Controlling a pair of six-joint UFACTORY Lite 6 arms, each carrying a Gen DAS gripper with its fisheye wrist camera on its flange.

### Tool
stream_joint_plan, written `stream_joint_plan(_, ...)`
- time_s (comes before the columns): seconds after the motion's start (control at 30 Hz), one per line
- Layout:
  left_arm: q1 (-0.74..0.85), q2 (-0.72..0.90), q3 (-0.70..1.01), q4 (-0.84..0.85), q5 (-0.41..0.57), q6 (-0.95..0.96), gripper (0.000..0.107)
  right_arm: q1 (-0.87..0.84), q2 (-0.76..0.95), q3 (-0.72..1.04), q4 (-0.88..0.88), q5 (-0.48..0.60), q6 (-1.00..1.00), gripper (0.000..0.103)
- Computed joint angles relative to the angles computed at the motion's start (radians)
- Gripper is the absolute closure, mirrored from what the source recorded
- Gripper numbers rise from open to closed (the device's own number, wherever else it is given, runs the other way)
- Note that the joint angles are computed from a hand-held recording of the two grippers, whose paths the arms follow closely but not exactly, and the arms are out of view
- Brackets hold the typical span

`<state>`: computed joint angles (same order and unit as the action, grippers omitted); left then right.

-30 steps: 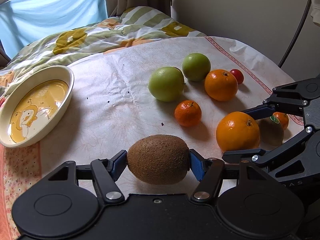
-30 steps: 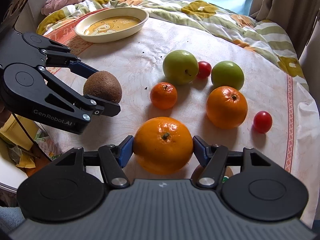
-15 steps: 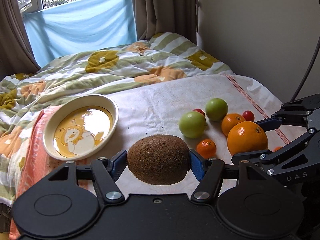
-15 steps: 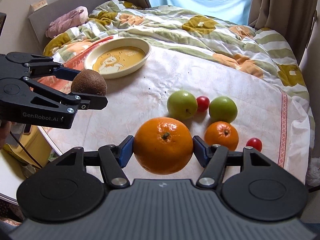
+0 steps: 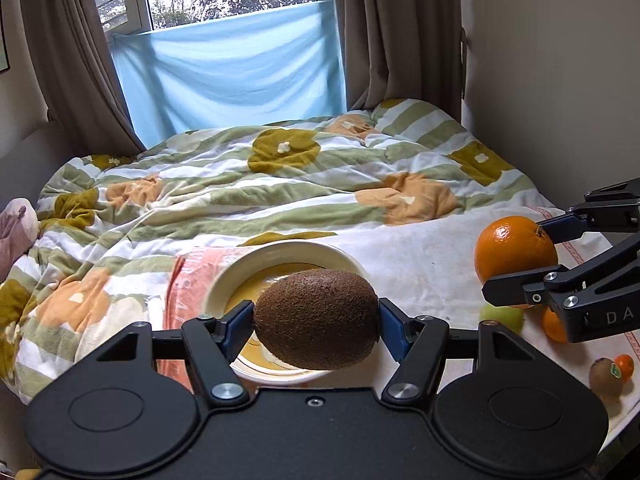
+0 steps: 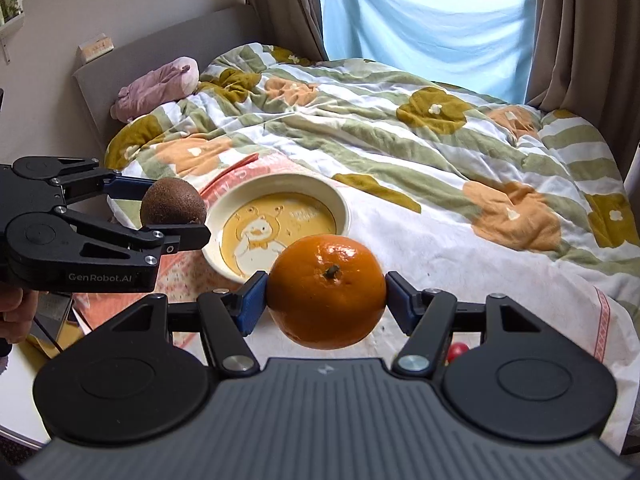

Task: Organize fruits
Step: 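Carry the kiwi and orange to the duck bowl with both tools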

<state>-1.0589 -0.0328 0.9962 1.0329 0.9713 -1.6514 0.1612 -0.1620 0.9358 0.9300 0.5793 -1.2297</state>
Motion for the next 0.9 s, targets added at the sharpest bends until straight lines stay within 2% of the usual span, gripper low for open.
stream_joint_plan(0.2,0.242,-0.09,-0.082,0.028,-0.168,0.149,0.037,0.221,0.251,0.272,-0.184,-0.168,0.318,0.025)
stream_joint_plan(0.37,0.459,-0.044,-0.093,0.063,-0.379,0.262,0.037,0.322,0.533,0.578,-0.411,-0.208,0.663,0.025)
stream_joint_plan(0.47,0.566,0.014,-0.085,0.071,-0.51,0.323,0.037,0.365,0.703,0.769,-0.609,-0.197,0.886,0.025)
stream_joint_plan(0.63,0.685,0.16,-0.046,0.116,-0.674,0.358,0.037,0.388,0.942,1.025,-0.737,-0.141,1.067,0.025)
stream_joint_plan(0.73,0.709,0.244,-0.03,0.26,-0.713,0.27,0.037,0.388,1.076,1.175,-0.785,-0.098,1.158,0.025)
stream_joint_plan(0.9,0.724,0.344,-0.007,0.488,-0.742,0.145,0.037,0.385,1.191,1.306,-0.849,-0.056,1.245,0.025)
